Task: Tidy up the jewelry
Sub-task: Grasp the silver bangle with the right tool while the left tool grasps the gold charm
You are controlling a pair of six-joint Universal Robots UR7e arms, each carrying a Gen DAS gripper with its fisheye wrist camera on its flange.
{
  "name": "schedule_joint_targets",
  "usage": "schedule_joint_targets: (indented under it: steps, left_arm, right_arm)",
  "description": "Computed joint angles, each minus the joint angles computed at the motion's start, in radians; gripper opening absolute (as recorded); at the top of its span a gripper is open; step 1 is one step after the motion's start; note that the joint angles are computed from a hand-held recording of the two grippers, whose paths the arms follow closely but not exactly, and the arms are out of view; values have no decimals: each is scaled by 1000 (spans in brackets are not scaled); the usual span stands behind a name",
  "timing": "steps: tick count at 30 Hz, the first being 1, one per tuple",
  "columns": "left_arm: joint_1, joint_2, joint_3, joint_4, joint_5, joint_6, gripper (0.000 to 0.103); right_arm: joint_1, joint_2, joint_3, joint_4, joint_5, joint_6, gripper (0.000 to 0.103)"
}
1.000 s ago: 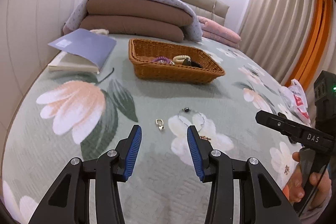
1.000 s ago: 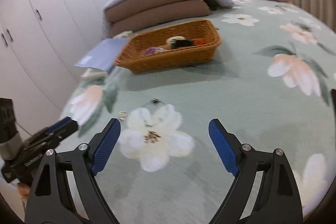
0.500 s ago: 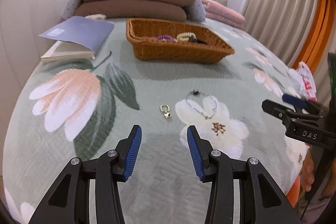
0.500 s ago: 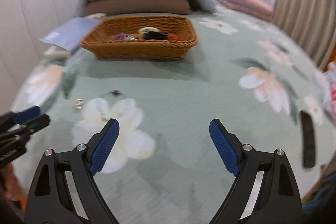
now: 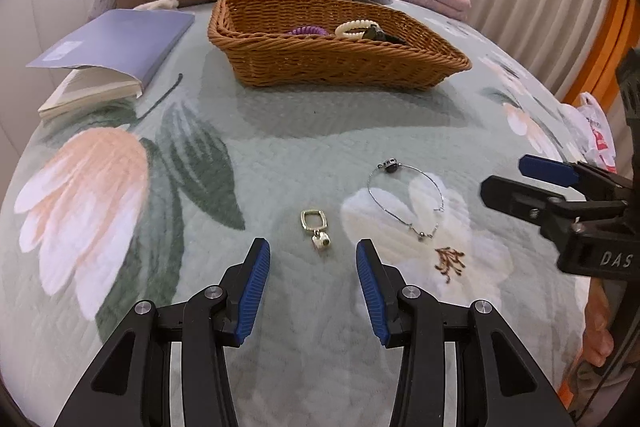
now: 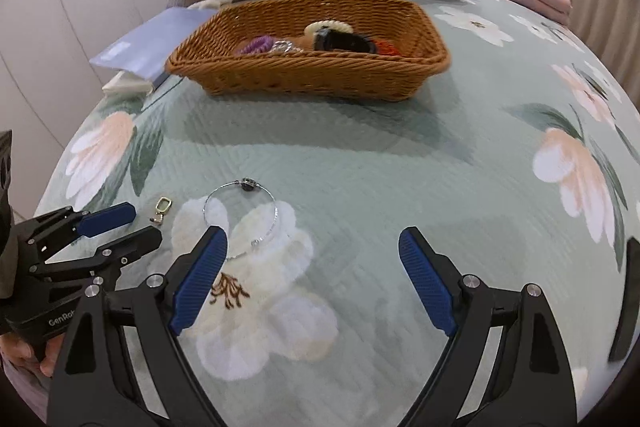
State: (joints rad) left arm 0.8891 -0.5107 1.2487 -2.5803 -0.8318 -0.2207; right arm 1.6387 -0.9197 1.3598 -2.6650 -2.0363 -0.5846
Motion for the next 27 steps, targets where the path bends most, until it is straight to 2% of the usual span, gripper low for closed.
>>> schedule_joint_targets:
  steps: [4,9,10,12,14,15,20,23,27]
  left_arm:
    - [1,15,-22,3,11,15,46]
    - [6,29,-46,6,13,21,46]
    - [6,31,-48,6,17,21,46]
    - [4,35,-51,8,30,23,41]
    - [2,41,-57,16,51,22,33]
    - [3,42,-58,16,53,23,32]
    - [9,37,-56,7,61,17,13]
    - [16,32,-53,-1,56,10,11]
    - [23,25,-44,-20,42,6,11]
  right_arm:
    - [-2,27,-18,-9,33,-43,87]
    - [8,77,-56,-59,-5,-96,85]
    - [7,83,-64,-50,1,-105,83]
    - [6,93,-83,-11,9,-106,66]
    - [2,99,-102,46,26,-115,56]
    - [1,103,-109,61,28,-122,53]
    - [3,137,-151,114,36,-164,45]
    - [7,162,-170,100,26,-190,43]
    - [4,178,-195,115,58,-185,39]
